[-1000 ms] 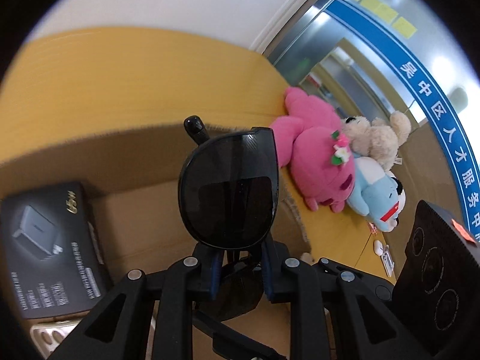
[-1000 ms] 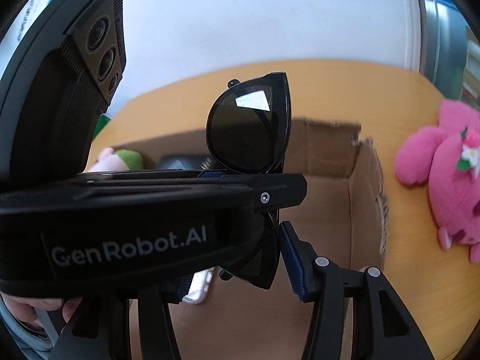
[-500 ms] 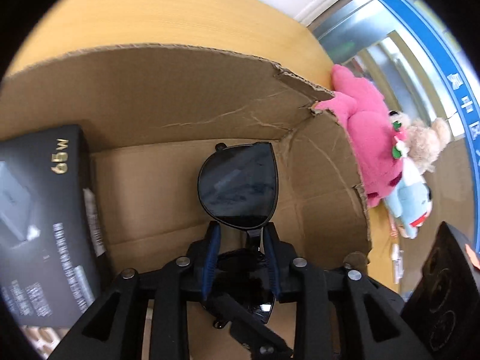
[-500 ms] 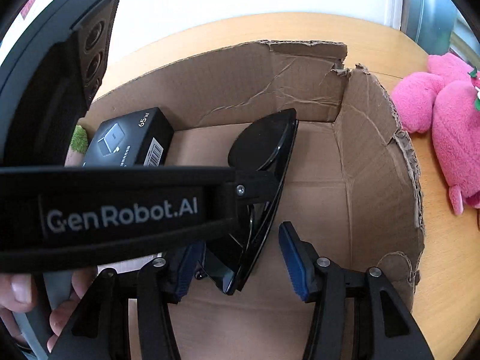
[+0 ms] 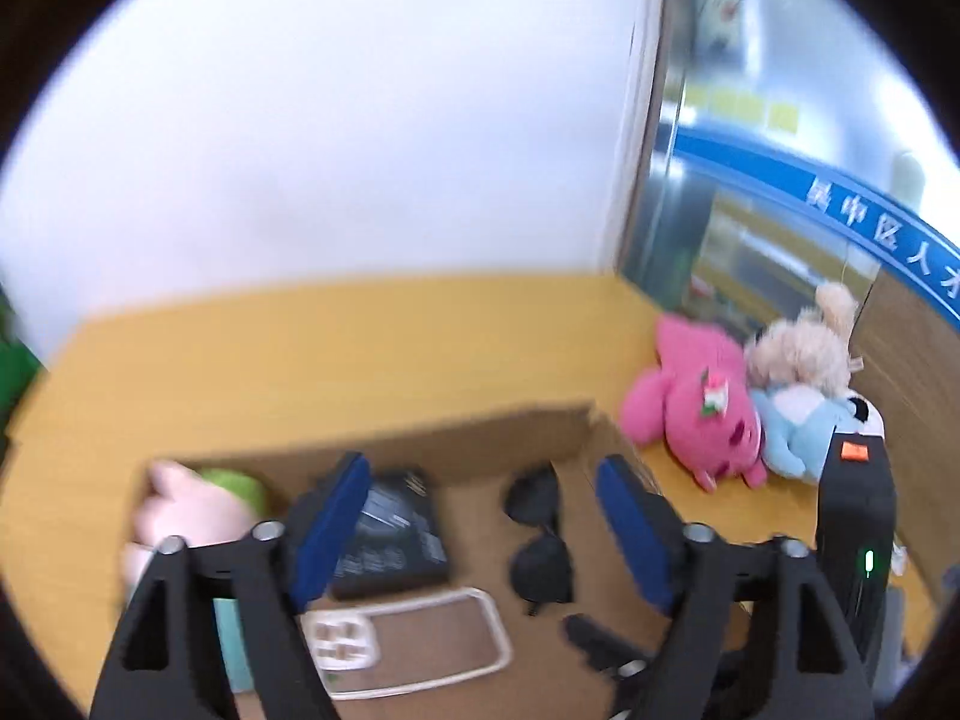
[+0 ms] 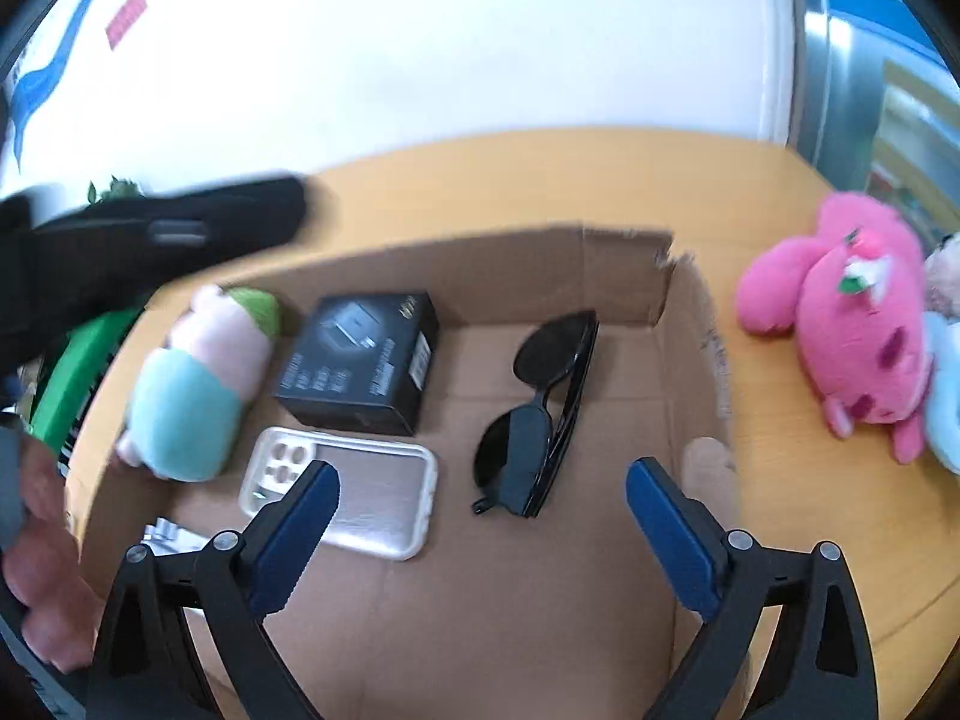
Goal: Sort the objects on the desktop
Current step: 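Open both grippers to release the sunglasses and withdraw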
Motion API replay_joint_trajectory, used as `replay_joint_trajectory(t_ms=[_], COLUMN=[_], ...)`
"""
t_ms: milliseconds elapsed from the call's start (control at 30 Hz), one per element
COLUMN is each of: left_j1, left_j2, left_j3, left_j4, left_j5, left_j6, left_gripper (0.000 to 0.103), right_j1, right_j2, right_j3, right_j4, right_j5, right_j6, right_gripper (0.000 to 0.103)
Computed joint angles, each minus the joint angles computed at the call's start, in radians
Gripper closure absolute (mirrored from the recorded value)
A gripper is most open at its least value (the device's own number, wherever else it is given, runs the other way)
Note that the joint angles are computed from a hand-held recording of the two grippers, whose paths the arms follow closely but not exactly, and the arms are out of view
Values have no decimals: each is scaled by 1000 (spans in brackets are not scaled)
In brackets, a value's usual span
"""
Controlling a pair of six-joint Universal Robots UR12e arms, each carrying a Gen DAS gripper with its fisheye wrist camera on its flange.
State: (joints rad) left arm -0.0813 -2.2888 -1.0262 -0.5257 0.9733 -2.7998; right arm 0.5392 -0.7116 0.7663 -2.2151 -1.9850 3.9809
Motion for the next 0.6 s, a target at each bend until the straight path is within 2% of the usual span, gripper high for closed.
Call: replay_joint_trajectory(t_ms=[67,133,167,333,500,600], left_j1=[16,30,34,52,70,88], left_j2=[44,79,100,164,193,202], left_j3=[-78,-143,-184,-333,-422,-457], left_j4=[119,202,247,411,462,447], left_j5=[-3,-1,7,66,138,151], left_j6=[-22,-44,-56,-74,-67,-76], left_gripper=[22,21,21,20,20,20], right_j1=[15,42,38,94,139,154], right_j2=[-26,-41,-52,-42,-8,6], right_j3=[39,57,85,61,41,39], right_j4=[-48,-77,-102,-75,-55,-57], right_j5=[-47,-110,-123,-225,-322,-345], right_j6=[2,5,-7,-33,-108,-135], right_gripper=[0,0,0,0,0,0])
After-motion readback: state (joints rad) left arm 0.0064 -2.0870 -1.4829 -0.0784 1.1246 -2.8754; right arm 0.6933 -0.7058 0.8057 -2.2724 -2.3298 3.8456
